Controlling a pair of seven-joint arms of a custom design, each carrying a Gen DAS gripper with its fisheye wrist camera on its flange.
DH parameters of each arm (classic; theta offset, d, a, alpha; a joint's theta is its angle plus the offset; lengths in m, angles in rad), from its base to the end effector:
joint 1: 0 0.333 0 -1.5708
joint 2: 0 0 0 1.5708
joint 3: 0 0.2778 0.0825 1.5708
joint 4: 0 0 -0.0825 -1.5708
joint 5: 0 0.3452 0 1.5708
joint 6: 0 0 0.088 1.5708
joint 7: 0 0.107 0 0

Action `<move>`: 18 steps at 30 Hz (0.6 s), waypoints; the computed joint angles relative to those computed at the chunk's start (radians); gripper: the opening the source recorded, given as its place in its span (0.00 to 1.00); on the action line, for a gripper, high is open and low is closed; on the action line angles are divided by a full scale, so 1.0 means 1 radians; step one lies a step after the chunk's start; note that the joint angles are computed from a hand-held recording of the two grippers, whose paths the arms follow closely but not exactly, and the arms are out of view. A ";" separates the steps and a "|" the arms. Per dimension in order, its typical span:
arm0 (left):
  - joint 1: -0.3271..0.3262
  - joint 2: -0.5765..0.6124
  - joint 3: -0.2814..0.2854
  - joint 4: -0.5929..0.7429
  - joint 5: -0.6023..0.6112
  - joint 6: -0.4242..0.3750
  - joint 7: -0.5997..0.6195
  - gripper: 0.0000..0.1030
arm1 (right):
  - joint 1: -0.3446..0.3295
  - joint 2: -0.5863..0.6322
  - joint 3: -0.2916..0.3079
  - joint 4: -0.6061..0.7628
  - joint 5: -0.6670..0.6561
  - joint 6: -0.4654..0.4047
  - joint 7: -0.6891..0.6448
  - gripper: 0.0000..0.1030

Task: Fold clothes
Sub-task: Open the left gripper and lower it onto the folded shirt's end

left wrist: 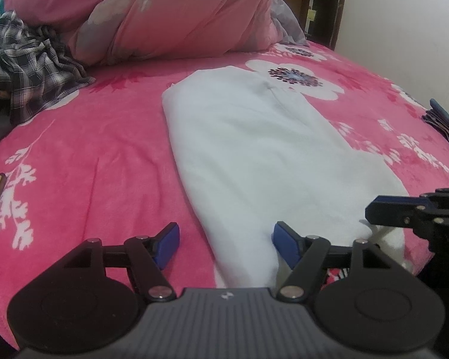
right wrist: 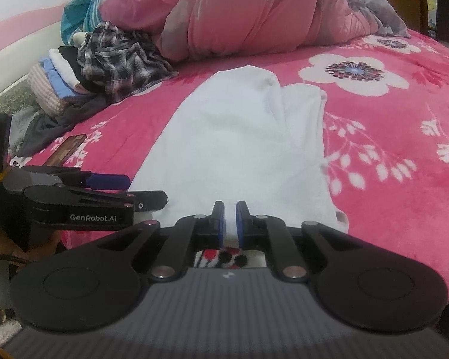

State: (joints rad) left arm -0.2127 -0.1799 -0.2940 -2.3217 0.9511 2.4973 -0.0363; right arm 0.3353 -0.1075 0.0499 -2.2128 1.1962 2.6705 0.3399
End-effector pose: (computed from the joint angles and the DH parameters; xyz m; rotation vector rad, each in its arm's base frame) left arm 0.4209 -0.2424 0.4280 -2.0390 1.3459 -0.6232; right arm 0.4859 0.1676 0.4538 -1.9958 0.9735 -0.2002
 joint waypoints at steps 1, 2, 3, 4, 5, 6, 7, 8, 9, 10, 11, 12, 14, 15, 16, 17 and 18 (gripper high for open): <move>0.000 -0.001 0.001 0.000 -0.004 -0.001 0.003 0.69 | 0.001 0.001 0.001 0.001 0.000 0.003 0.003 0.10; -0.001 -0.003 0.001 0.000 -0.007 -0.003 0.005 0.69 | 0.001 0.002 0.002 0.002 -0.002 0.006 0.007 0.11; -0.001 -0.007 -0.001 0.000 -0.005 -0.009 0.005 0.69 | 0.001 0.003 0.003 0.003 -0.004 0.008 0.012 0.12; -0.001 -0.010 -0.003 0.001 -0.004 -0.016 0.005 0.69 | 0.001 0.005 0.003 0.005 -0.003 0.012 0.014 0.13; -0.001 -0.013 -0.004 0.002 -0.003 -0.023 0.005 0.69 | 0.001 0.005 0.003 0.006 -0.002 0.013 0.013 0.14; -0.002 -0.017 -0.006 0.003 -0.001 -0.032 0.006 0.69 | 0.000 0.007 0.002 0.008 -0.001 0.014 0.014 0.15; -0.001 -0.020 -0.009 0.005 0.004 -0.045 0.007 0.70 | -0.001 0.008 0.002 0.011 0.000 0.015 0.015 0.16; -0.001 -0.023 -0.011 0.007 0.008 -0.058 0.008 0.70 | -0.001 0.009 0.001 0.013 0.003 0.017 0.016 0.19; -0.001 -0.024 -0.012 0.010 0.011 -0.068 0.012 0.70 | -0.002 0.010 0.001 0.015 0.005 0.019 0.017 0.20; 0.000 -0.024 -0.011 0.014 0.012 -0.080 0.019 0.70 | -0.004 0.012 0.000 0.019 0.007 0.020 0.018 0.22; 0.000 -0.024 -0.011 0.018 0.014 -0.092 0.026 0.70 | -0.005 0.015 -0.001 0.023 0.008 0.020 0.019 0.23; 0.001 -0.022 -0.011 0.023 0.017 -0.106 0.035 0.70 | -0.007 0.017 -0.001 0.028 0.011 0.022 0.019 0.24; 0.003 -0.013 -0.010 0.040 0.024 -0.141 0.053 0.70 | -0.010 0.021 -0.001 0.036 0.020 0.032 0.015 0.27; 0.004 -0.012 -0.007 0.043 0.027 -0.146 0.057 0.70 | -0.012 0.022 -0.002 0.039 0.027 0.036 0.014 0.28; 0.007 -0.011 -0.001 0.045 0.030 -0.140 0.059 0.70 | -0.014 0.023 -0.004 0.043 0.036 0.037 0.013 0.30; 0.010 -0.011 0.005 0.046 0.032 -0.131 0.061 0.70 | -0.017 0.025 -0.005 0.046 0.044 0.037 0.013 0.31; 0.014 -0.012 0.011 0.044 0.032 -0.114 0.061 0.70 | -0.020 0.027 -0.007 0.049 0.051 0.037 0.015 0.31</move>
